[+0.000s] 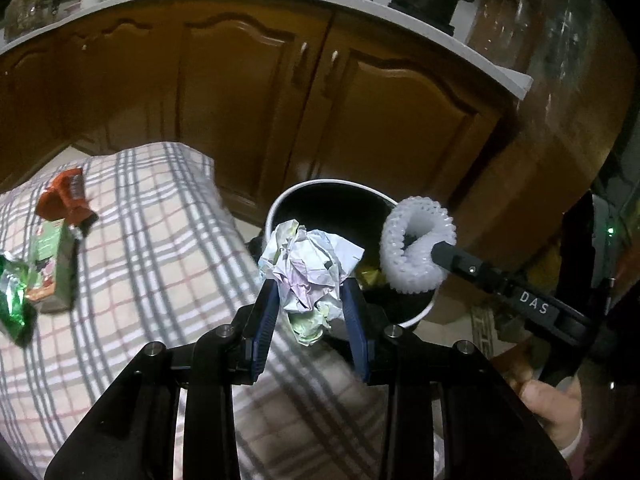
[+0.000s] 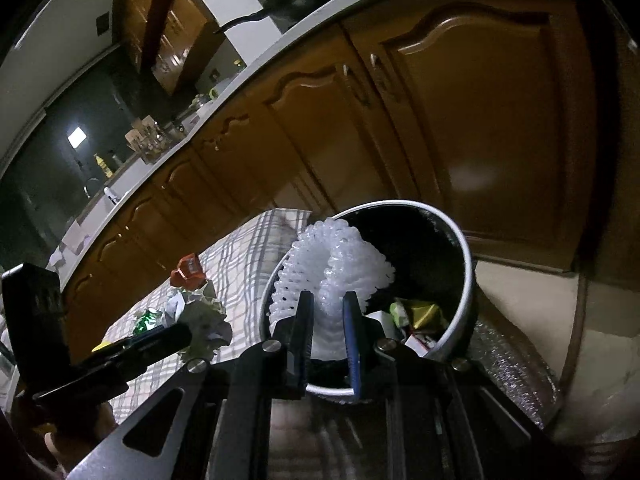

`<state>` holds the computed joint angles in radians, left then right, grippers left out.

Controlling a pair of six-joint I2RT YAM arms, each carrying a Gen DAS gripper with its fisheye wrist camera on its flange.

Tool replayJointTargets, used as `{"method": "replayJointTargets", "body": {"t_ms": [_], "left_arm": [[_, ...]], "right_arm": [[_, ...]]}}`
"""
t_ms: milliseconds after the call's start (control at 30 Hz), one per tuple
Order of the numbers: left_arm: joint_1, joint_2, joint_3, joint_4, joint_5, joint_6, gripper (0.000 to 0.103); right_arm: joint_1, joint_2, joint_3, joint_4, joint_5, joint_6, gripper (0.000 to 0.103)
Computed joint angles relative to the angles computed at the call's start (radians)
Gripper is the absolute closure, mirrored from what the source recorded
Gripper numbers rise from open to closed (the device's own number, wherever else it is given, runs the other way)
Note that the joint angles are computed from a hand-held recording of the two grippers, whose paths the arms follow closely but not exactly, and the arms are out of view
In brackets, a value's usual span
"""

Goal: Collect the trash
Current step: 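Carry the paper ball and ribbed cup over the black bin and release both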

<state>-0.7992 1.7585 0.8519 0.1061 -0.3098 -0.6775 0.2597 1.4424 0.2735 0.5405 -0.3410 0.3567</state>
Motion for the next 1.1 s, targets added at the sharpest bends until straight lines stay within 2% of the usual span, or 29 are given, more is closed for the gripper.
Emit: {"method": "replayJointTargets", "body": {"t_ms": [667, 767, 867, 900, 967, 1000, 1100], "left_arm": [[0.031, 0.244, 0.294, -0.111, 0.059, 0.065, 0.071], [0.036, 0.265, 0.317, -0.12, 0.07, 0.073, 0.068], [0.036, 0.276, 0.329, -0.128, 0.075, 0.073, 0.059], [0.035, 0.277, 0.33, -0.129, 0.077, 0.069, 0.054], [0.035, 0.275, 0.326, -0.124, 0.078, 0.066, 0.052], [0.035, 0.274, 0.325, -0.123, 0.079, 0.063, 0.047], [0.033, 0.255, 0.29, -0.098, 0.073, 0.052, 0.044]], "right_arm": [[-0.085, 0.156, 0.104, 0.0, -0.034, -0.051, 0.088], [-0.089, 0.17, 0.118, -0.007, -0.03, -0.056, 0.088], [-0.096, 0.187, 0.13, -0.007, -0.031, -0.054, 0.081], [-0.1, 0.194, 0.133, -0.005, -0.039, -0.051, 0.075], [-0.114, 0.206, 0.136, 0.0, -0.059, -0.045, 0.066], [-0.12, 0.21, 0.135, 0.005, -0.066, -0.045, 0.061], [-0.13, 0.206, 0.119, 0.022, -0.075, -0.038, 0.052]]}}
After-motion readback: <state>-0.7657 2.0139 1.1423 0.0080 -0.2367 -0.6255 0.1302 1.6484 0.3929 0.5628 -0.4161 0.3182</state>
